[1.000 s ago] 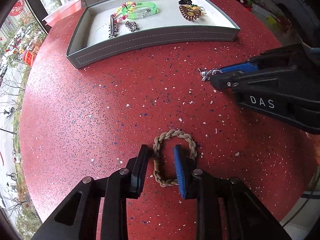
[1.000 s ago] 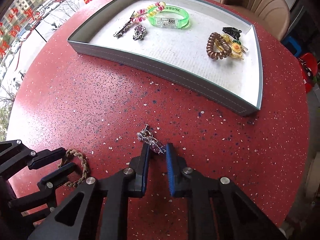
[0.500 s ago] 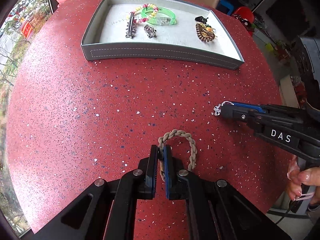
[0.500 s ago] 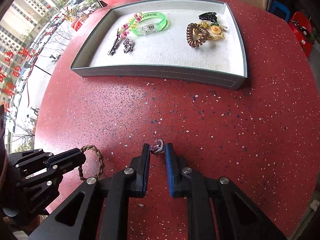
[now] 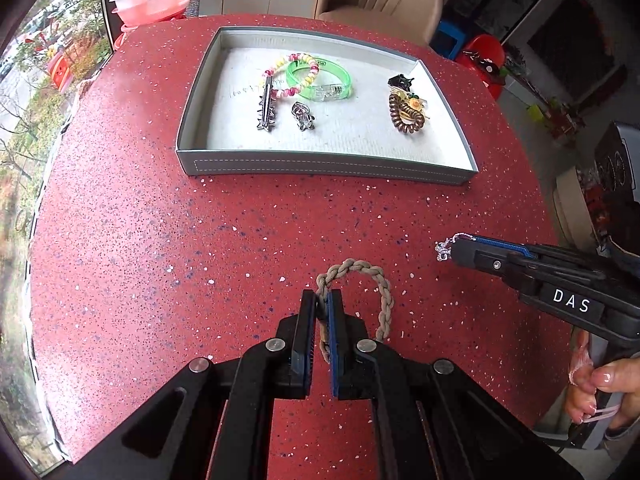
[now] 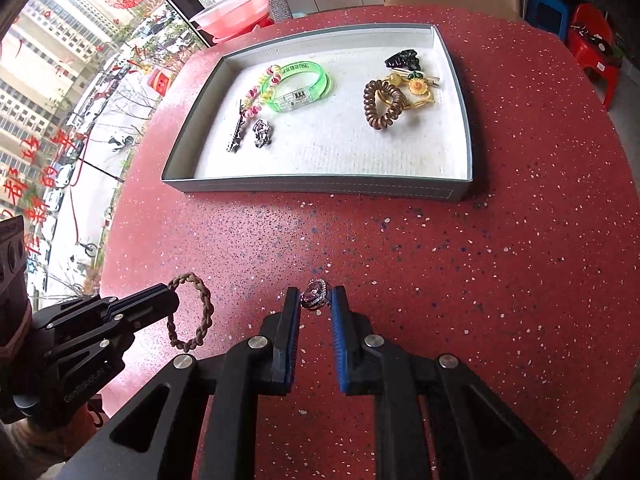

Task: Organize jewelry
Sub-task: 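Carry the braided bracelet and brooch into the tray and open both grippers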

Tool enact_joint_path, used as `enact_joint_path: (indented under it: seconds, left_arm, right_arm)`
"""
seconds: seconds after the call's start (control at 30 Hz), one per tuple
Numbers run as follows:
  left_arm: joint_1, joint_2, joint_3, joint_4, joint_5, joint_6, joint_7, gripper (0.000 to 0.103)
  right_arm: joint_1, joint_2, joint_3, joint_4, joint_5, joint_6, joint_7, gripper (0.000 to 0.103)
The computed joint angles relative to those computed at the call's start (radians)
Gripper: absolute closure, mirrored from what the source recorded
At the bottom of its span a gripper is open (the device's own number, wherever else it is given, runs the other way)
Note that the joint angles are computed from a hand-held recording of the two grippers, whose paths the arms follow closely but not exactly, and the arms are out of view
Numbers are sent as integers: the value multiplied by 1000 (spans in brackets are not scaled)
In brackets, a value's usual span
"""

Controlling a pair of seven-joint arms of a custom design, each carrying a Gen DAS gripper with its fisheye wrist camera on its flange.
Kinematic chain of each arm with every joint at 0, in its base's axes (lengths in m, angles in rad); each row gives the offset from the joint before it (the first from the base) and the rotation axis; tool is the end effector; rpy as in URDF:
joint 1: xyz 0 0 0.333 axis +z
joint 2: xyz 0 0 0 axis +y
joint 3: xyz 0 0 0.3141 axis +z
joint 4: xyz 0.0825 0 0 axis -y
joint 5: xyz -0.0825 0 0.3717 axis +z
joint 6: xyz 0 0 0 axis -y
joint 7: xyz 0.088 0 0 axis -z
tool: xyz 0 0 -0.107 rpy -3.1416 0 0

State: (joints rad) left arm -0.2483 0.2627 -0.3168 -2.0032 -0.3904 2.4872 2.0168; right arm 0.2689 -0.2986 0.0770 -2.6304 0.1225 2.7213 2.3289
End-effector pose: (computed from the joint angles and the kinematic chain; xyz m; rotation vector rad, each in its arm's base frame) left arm 0.5192 -0.3170 0.3622 1.2428 -2.6942 0.5986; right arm 0.4102 0.1430 0.3948 -1.3880 2.3754 -0.0602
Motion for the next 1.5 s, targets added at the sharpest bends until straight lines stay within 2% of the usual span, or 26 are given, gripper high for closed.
enact_joint_path:
  seconds: [0.23,0.53,0.83,1.17,1.4,1.5]
  left_arm:
    - [-3,34,-1,63,4,34,-7,79]
    - [-23,144,2,225,81,69,-73,79]
    - [-70,284,27,408,221,56,-192,79]
    - [-155,402,93,545,418,24,-338,79]
    - [-185,449,114,602,502,-5,-395,79]
    - [-193,465,120,621,523,-16,-414,79]
  right_arm:
    - [-29,-7,-20,28,-11,13,-18,87]
    - [-67,69,-46,104,-11,57,-55,87]
    - [-74,177,-74,172,78,92,-147,87]
    - [-94,269,-84,212,240,74,-275,87]
    - [-127,290,-85,216,169,38,-242,87]
    - [-138,290,-89,209,176,48,-254,86]
